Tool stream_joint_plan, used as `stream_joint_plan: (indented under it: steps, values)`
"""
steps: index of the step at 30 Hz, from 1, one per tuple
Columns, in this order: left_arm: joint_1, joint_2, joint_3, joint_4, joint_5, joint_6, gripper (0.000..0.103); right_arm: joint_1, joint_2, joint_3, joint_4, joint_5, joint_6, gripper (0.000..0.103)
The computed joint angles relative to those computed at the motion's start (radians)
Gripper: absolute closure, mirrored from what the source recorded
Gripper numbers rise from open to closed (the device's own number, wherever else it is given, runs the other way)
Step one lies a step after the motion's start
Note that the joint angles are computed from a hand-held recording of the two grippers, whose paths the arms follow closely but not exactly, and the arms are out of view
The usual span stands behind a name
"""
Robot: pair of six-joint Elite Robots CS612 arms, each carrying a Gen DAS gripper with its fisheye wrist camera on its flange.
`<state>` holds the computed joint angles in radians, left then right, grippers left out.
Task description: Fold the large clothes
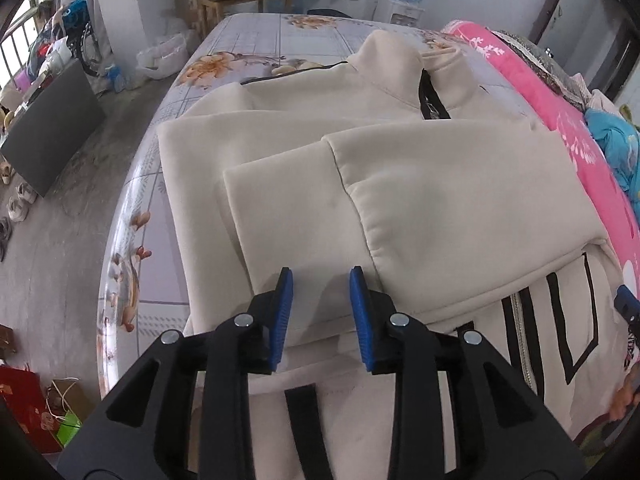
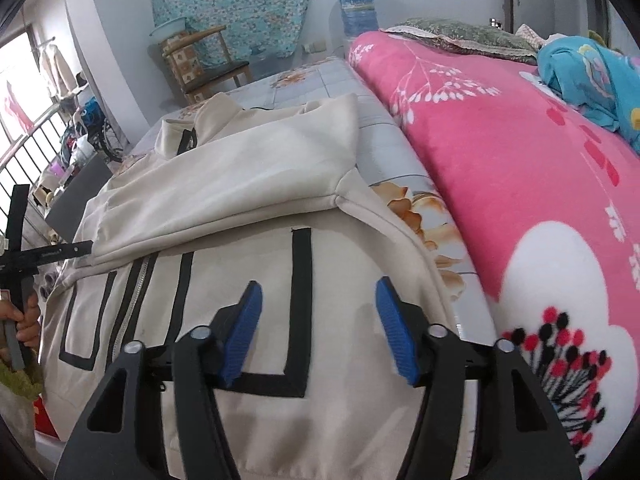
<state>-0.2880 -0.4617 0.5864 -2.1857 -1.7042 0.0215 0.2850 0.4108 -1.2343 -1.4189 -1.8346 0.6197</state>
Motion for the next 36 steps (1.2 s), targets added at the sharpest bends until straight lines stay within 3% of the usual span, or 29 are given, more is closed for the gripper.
stream_joint_plan:
  steps: [8,9,13,15,20,22,25,29,32,34,36]
  values:
    - [-0.001,-0.004,0.006,0.007,0.003,-0.012,0.075,-0.042,-0.088,0.076,-0.032,0.104,-0.119,0.063]
    - [-0.001,-0.006,0.010,0.005,0.004,-0.011,0.075,-0.055,-0.110,0.114,-0.032,0.151,-0.145,0.067]
    - [-0.001,-0.008,0.013,0.005,0.000,-0.016,0.075,-0.073,-0.190,0.288,-0.028,0.160,-0.234,0.077]
    - [-0.001,-0.011,0.019,0.002,-0.003,-0.018,0.075,-0.088,-0.219,0.369,-0.043,0.219,-0.242,0.081]
    - [0.001,-0.022,0.040,-0.013,-0.008,-0.009,0.075,-0.112,-0.295,0.588,-0.066,0.251,-0.272,0.082]
    - [0.002,-0.027,0.049,-0.021,-0.015,-0.002,0.073,-0.121,-0.301,0.613,-0.082,0.259,-0.256,0.088]
    - [0.004,-0.030,0.057,-0.029,-0.018,0.008,0.072,-0.129,-0.328,0.668,-0.121,0.186,-0.237,0.090]
    - [0.004,-0.033,0.064,-0.035,-0.020,0.008,0.071,-0.143,-0.353,0.715,-0.164,0.199,-0.179,0.090]
    - [0.004,-0.036,0.070,-0.043,-0.018,0.007,0.070,-0.148,-0.348,0.714,-0.220,0.262,-0.182,0.088]
    - [0.004,-0.037,0.074,-0.046,-0.017,0.010,0.070,-0.147,-0.378,0.781,-0.194,0.240,-0.173,0.089]
    - [0.004,-0.041,0.079,-0.051,-0.017,0.011,0.066,-0.155,-0.368,0.761,-0.179,0.250,-0.136,0.090]
